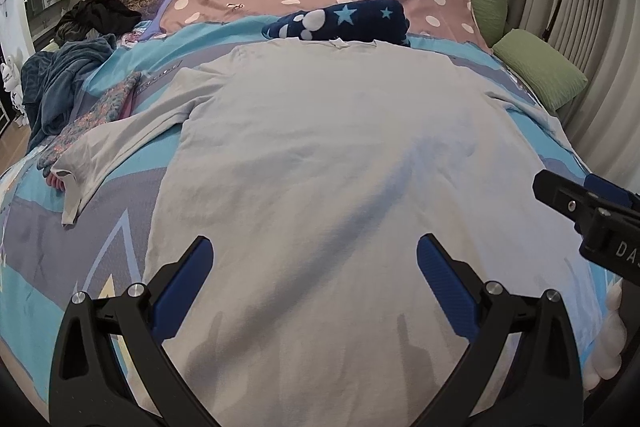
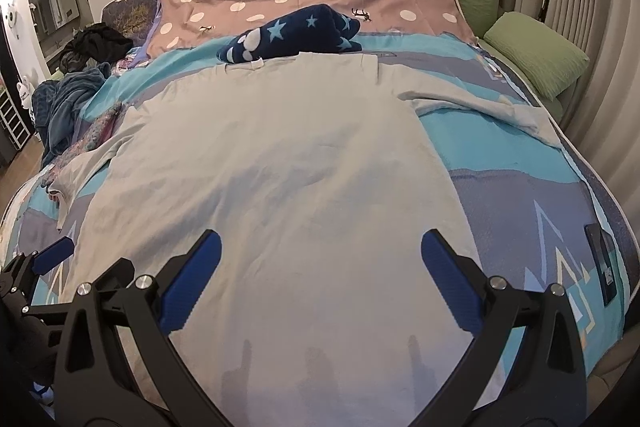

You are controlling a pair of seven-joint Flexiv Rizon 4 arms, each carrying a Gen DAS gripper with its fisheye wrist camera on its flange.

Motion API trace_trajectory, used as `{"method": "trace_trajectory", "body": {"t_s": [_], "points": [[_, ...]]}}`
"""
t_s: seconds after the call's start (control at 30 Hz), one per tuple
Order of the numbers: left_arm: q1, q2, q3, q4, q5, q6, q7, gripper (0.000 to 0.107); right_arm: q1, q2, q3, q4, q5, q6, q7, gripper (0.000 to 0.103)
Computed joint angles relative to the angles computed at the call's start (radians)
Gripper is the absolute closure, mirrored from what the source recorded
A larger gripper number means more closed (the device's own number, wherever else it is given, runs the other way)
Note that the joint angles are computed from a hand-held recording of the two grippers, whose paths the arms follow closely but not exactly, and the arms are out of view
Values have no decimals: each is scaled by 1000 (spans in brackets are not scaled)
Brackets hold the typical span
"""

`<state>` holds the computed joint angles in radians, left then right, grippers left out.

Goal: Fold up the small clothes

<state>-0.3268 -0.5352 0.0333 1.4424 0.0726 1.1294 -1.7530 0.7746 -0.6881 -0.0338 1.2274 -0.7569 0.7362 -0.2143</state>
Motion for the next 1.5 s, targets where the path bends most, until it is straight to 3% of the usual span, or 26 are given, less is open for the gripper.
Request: {"method": "trace_trajectory", "body": {"t_s": [0.53, 0.77, 1.2, 1.5], "points": [[20, 4, -17, 40, -46, 63, 29, 5, -2, -26, 10, -41, 59, -23, -42, 2], [18, 2, -12, 40, -49, 64, 30, 5, 5, 14, -38, 65, -58, 122, 118, 2], [28, 2, -21, 55, -73, 76, 32, 5, -14, -22, 13, -19, 40, 17, -5, 2], [36, 0, -27, 62, -92, 81, 42, 5, -5, -33, 6, -45, 59, -12, -38, 2]]}}
